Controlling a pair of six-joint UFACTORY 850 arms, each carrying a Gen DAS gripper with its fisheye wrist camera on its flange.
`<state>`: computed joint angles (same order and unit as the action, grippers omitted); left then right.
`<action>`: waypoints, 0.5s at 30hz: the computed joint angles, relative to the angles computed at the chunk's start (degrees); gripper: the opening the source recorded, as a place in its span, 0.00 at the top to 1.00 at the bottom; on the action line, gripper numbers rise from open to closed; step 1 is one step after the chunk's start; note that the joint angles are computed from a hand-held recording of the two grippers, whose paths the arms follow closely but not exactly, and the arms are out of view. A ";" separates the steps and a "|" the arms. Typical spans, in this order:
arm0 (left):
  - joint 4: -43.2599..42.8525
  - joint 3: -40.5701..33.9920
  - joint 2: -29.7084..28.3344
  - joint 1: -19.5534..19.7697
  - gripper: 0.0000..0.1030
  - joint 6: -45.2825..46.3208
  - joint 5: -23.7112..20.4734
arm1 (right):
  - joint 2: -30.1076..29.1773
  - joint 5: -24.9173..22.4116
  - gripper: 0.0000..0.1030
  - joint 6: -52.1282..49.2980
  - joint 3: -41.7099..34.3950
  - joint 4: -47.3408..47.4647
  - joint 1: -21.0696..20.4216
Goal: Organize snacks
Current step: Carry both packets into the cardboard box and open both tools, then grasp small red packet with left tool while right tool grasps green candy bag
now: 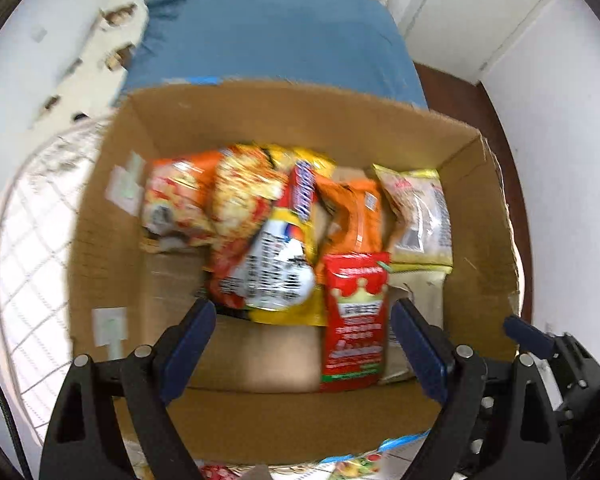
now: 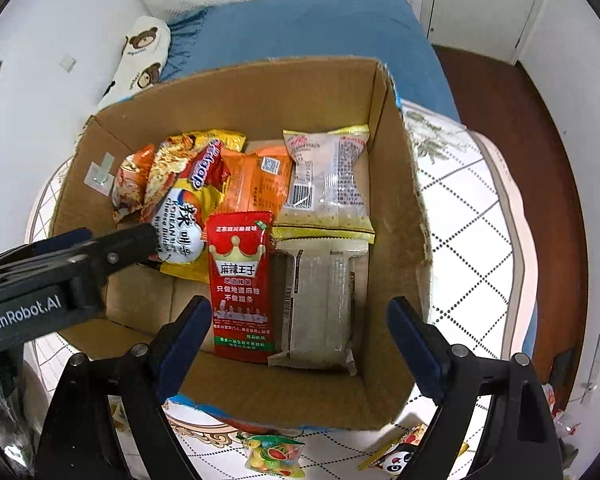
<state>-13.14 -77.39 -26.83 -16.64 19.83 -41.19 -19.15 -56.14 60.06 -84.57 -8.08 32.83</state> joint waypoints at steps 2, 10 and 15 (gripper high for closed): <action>0.09 2.76 2.66 0.71 0.13 0.19 2.90 | 0.82 -0.38 0.11 2.06 0.18 -2.61 1.09; -2.43 11.35 11.91 2.40 0.13 5.60 11.31 | 4.33 -4.02 0.11 10.04 -0.39 -12.43 6.01; -7.40 15.49 17.40 3.52 0.13 11.84 12.56 | 4.98 -7.90 0.11 14.16 -2.55 -17.49 9.79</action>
